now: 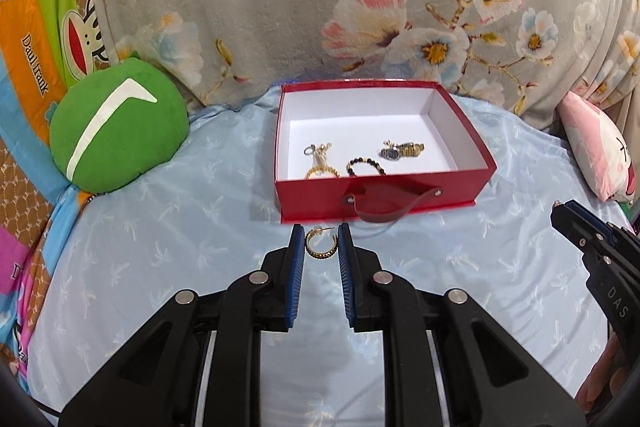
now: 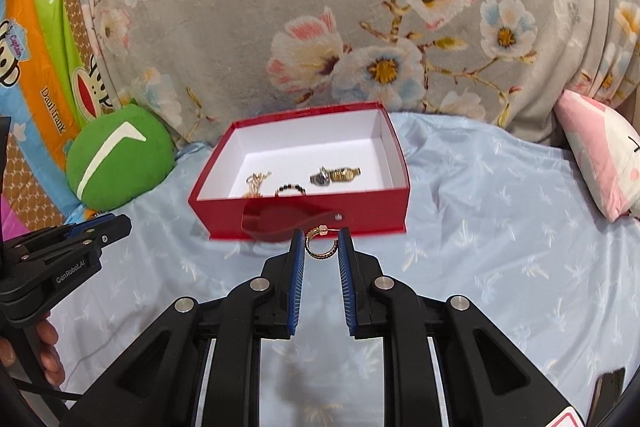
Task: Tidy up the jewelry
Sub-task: 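Carry both hoop earrings over the red box and lower them inside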
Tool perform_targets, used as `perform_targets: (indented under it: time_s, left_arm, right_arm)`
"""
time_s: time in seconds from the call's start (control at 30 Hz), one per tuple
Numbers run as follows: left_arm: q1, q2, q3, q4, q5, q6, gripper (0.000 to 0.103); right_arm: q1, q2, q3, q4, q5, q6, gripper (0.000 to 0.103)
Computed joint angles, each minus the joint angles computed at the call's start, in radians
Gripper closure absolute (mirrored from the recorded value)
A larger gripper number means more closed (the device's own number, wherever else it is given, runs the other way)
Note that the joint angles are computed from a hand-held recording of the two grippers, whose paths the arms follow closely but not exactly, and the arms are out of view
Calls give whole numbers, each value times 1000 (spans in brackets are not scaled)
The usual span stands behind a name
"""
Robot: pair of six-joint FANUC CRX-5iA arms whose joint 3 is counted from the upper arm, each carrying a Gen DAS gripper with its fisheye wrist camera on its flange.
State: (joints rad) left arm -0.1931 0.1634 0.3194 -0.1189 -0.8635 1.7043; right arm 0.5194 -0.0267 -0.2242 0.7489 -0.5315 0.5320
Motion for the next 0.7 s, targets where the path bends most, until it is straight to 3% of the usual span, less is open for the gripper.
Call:
perform_targets:
  time_s: [0.27, 0.4, 0.7]
  left_arm:
    - [3, 86, 134, -10, -32, 14, 87]
    - [1, 141, 225, -27, -51, 25, 87]
    - [-9, 302, 497, -86, -133, 41, 86]
  right_arm:
    - [-31, 85, 132, -59, 15, 104, 87]
    - [-51, 147, 243, -158, 11, 214, 87]
    - [-89, 298, 492, -259, -19, 362, 87]
